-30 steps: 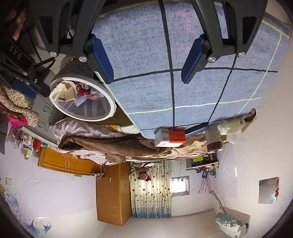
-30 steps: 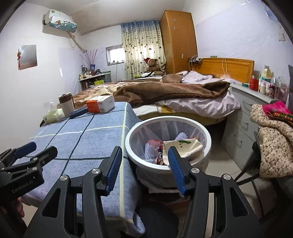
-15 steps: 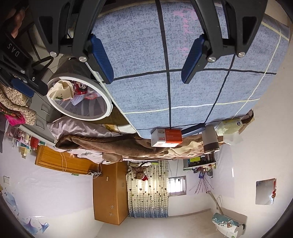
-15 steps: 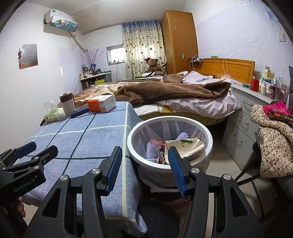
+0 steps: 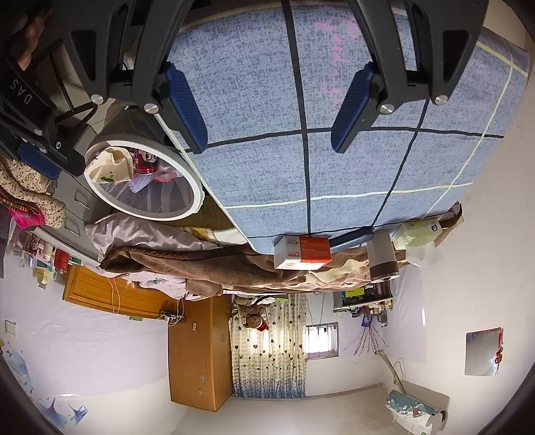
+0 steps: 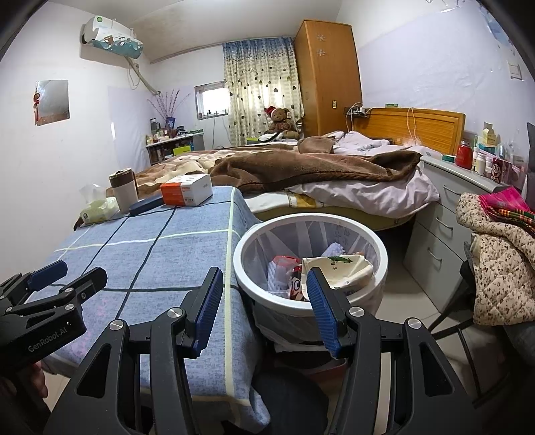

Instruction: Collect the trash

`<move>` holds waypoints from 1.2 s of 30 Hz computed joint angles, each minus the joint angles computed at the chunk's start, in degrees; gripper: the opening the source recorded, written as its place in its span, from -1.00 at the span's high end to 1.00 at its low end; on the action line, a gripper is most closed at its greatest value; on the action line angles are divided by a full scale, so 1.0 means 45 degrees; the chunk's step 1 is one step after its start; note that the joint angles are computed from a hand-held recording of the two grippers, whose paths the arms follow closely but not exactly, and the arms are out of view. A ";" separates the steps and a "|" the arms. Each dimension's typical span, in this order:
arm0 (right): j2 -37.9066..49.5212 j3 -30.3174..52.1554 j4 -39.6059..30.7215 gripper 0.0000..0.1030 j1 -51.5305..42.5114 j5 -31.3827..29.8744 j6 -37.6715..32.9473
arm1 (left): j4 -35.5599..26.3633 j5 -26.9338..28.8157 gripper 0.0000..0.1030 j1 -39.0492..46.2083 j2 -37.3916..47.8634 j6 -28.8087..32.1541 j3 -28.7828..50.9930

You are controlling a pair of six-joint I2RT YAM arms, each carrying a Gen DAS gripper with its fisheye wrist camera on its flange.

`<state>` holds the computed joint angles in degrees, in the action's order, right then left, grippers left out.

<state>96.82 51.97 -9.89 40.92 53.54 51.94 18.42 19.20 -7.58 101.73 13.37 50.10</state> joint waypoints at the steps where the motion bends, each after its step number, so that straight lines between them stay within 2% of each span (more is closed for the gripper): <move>1: 0.0005 -0.0002 0.0000 -0.04 -0.0016 -0.0016 0.0011 | 0.0009 -0.0011 -0.51 0.0007 0.0001 -0.0011 -0.0001; 36: -0.0043 0.0122 -0.0132 -0.04 0.0009 -0.0005 -0.0008 | 0.0011 0.0116 -0.51 0.0095 -0.0084 -0.0086 -0.0028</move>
<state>96.63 52.52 -10.48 40.97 53.52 51.91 18.47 19.72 -7.15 101.35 12.98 49.98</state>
